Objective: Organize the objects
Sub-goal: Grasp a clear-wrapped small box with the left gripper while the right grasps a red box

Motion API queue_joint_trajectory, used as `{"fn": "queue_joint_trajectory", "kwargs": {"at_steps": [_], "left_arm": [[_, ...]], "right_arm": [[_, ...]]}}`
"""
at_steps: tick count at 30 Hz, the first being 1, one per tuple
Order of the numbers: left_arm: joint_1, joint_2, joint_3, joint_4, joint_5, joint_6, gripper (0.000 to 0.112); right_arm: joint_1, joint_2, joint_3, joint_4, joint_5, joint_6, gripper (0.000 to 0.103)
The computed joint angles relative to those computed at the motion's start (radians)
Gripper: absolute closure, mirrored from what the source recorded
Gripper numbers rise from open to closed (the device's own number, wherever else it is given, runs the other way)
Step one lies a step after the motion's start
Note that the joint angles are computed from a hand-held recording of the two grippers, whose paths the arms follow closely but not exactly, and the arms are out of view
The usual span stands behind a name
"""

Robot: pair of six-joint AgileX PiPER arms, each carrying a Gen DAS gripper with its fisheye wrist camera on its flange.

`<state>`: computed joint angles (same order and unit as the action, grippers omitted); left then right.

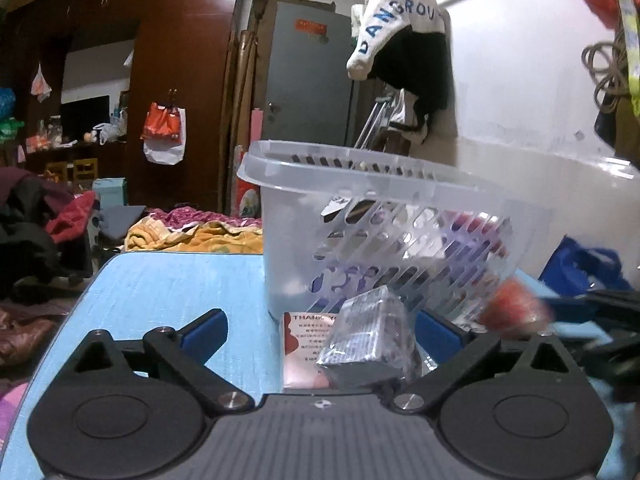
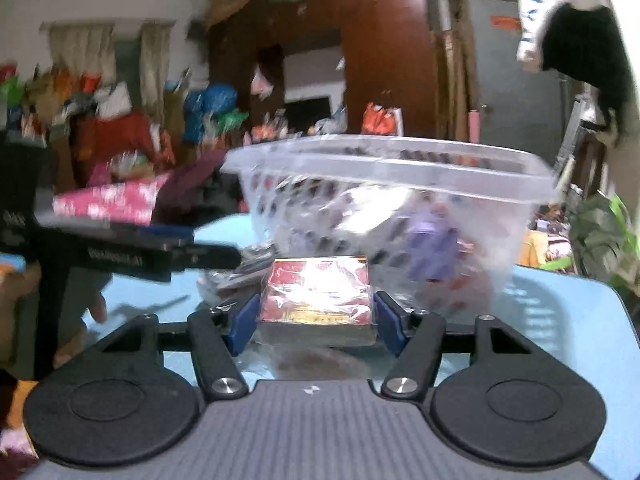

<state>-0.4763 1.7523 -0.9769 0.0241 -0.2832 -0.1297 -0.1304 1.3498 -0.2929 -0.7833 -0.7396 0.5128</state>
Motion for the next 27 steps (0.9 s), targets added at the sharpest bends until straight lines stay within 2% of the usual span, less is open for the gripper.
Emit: {"fn": "queue_joint_trajectory", "kwargs": {"at_steps": [2,3,6,7,9,11,13,16,20,27], "left_arm": [[-0.005,0.009,-0.017,0.017,0.02,-0.018,0.018],[-0.001,0.013,-0.023,0.084,0.023,-0.086,0.021],[-0.011,0.026,-0.046,0.132,0.052,-0.129,0.028],[-0.017,0.026,-0.048,0.122,0.059,-0.114,0.032],[-0.036,0.026,-0.047,-0.01,0.063,0.028,0.052],[-0.044,0.026,-0.049,-0.059,0.067,0.081,0.058],[-0.034,0.02,-0.036,0.043,0.049,-0.027,0.058],[-0.007,0.012,-0.005,0.189,-0.018,-0.203,0.059],[0.0,0.008,0.016,0.198,-0.071,-0.223,0.059],[0.0,-0.011,0.078,0.237,-0.194,-0.211,0.06]], "right_arm": [[-0.106,-0.01,0.024,-0.101,-0.076,0.076,0.038],[-0.164,-0.017,0.034,-0.156,-0.114,0.108,0.038],[-0.253,-0.014,0.043,-0.232,-0.164,0.146,0.038],[-0.267,-0.012,0.05,-0.226,-0.169,0.136,0.038],[-0.251,0.002,0.057,-0.184,-0.167,0.099,0.038],[-0.257,0.026,0.053,-0.184,-0.179,0.089,0.038],[-0.274,0.04,0.061,-0.177,-0.215,0.073,0.038],[-0.262,0.046,0.062,-0.152,-0.215,0.058,0.038],[-0.23,0.051,0.079,-0.057,-0.207,-0.007,0.038],[-0.236,0.051,0.089,-0.045,-0.22,-0.018,0.038]]}}
